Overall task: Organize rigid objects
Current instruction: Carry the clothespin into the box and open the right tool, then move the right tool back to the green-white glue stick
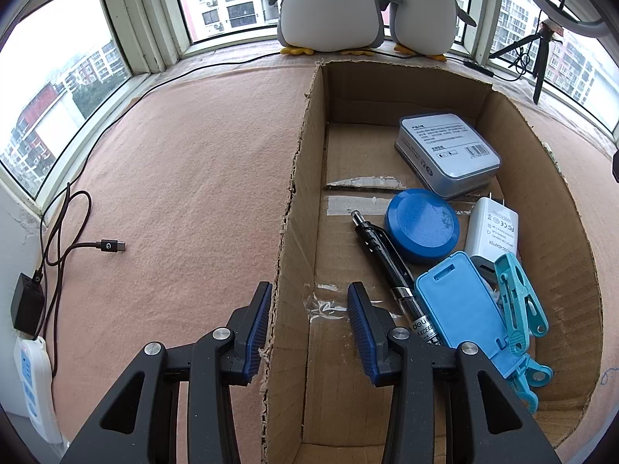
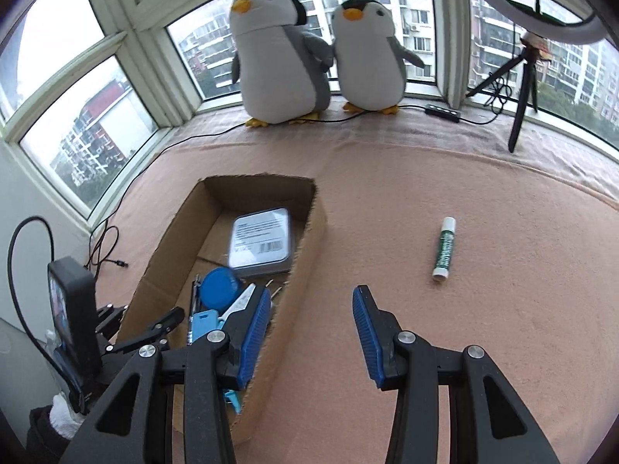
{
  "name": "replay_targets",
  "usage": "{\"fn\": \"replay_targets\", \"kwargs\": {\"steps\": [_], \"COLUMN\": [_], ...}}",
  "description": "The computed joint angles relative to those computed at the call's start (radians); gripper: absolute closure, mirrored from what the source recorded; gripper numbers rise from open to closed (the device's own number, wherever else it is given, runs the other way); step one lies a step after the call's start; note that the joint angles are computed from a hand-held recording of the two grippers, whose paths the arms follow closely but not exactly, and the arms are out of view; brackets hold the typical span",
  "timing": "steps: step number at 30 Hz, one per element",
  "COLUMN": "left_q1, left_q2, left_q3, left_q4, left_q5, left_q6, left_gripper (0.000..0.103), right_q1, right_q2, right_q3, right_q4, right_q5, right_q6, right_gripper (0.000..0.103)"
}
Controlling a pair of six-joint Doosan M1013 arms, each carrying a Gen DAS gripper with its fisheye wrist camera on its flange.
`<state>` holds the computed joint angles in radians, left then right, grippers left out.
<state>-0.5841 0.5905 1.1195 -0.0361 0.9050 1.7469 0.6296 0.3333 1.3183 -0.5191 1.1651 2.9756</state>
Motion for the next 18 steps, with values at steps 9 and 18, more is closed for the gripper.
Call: {"fn": "replay_targets", "kwargs": {"steps": [9, 18], "left_q1": [0.001, 0.003], "left_q2": [0.001, 0.002], "left_q3": [-0.003, -0.005], "left_q4": [0.001, 0.000], "left_q5": [0.002, 0.003], "left_q6": [0.001, 0.005], "left_gripper": [0.060, 0.060], "right_q1": [-0.060, -0.121], "right_q2": [-0.056, -0.059], "right_q3": [0.094, 0.127], "right_q4": [0.038, 0.120], "right_q5": [-0.006, 0.000], "right_q6": [0.100, 0.064], "right_gripper": [0.061, 0.061]}}
